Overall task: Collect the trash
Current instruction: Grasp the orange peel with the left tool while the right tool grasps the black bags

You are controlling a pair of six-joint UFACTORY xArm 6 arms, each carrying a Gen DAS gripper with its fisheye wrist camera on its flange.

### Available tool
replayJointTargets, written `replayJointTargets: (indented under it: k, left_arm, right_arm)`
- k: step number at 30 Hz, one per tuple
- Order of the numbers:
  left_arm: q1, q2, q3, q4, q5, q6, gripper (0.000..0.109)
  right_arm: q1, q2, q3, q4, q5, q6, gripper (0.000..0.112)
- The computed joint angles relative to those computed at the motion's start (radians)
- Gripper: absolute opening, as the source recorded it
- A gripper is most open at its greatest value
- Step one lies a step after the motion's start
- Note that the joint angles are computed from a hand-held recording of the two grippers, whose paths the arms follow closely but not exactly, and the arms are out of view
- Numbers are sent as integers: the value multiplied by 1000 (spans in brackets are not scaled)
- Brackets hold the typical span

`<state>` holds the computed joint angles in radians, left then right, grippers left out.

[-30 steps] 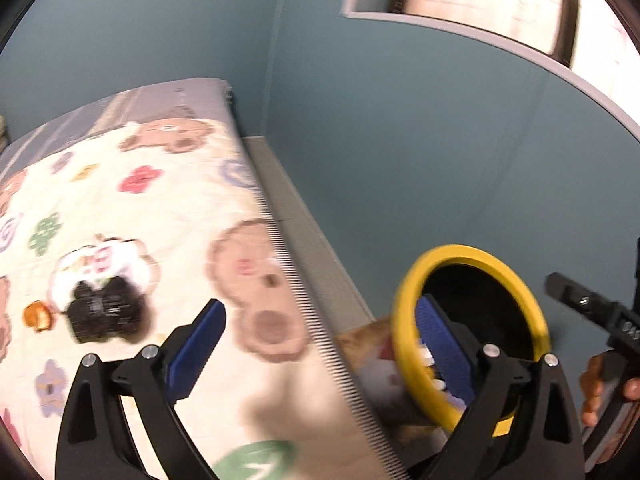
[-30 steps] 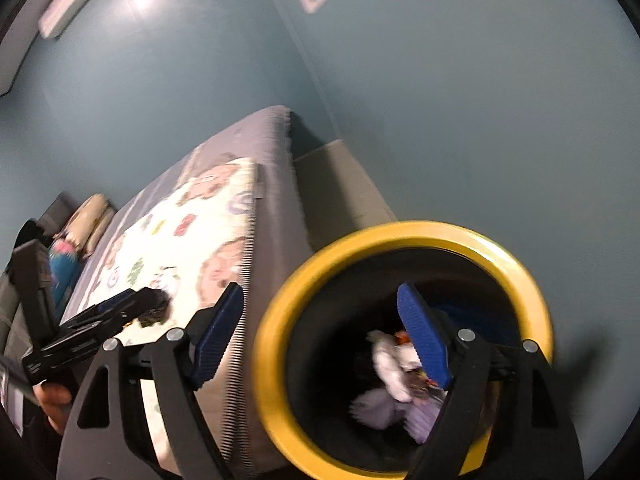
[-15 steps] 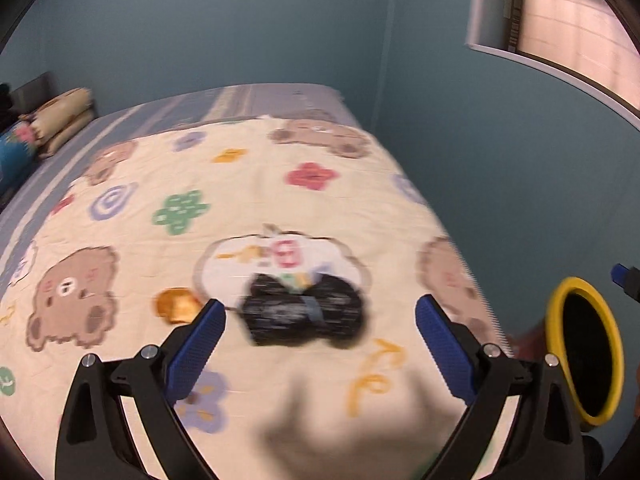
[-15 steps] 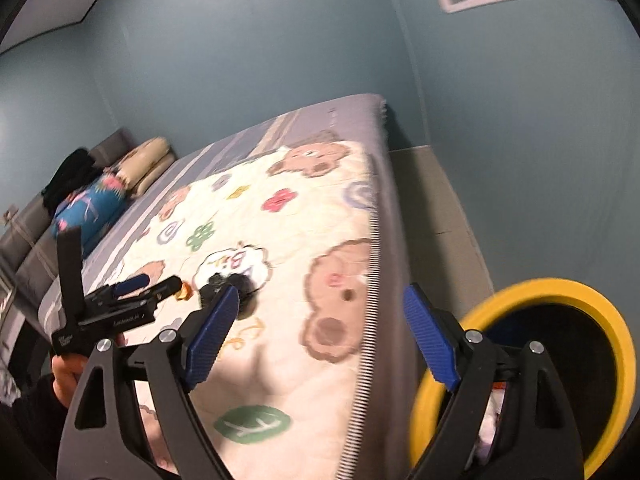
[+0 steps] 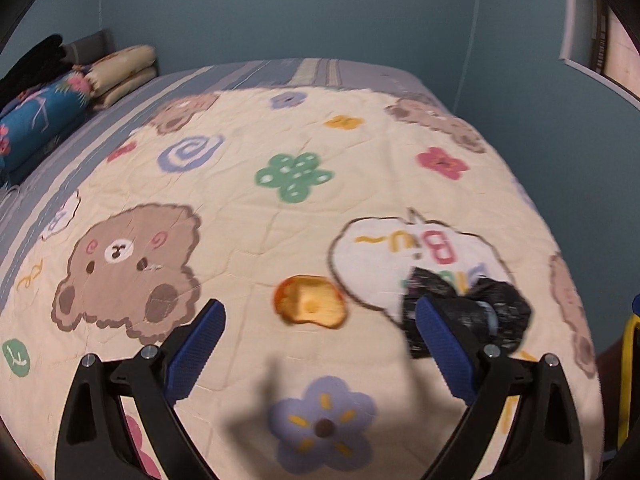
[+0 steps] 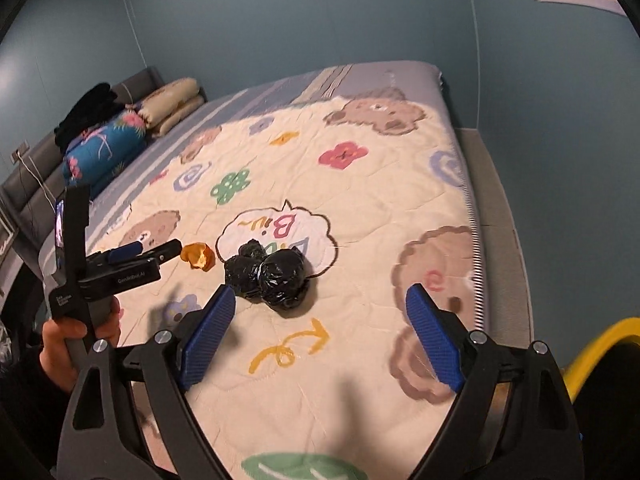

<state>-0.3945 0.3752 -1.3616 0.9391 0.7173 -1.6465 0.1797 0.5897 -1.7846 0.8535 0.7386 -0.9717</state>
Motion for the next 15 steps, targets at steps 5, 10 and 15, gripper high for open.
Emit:
replayJointTargets:
  k: [5,10,15]
  left_arm:
    - [42,23,14,-12,-23,-6,92]
    - [89,55,20,-29,-72,-25,92]
    - [122,89,19,-50,-124,-20,92]
  right_arm:
    - [40,111,-118,-76,5,86,84]
    - [82,233,-262,-163,11,168,84]
    - [117,359,-427,-273,23,230,84]
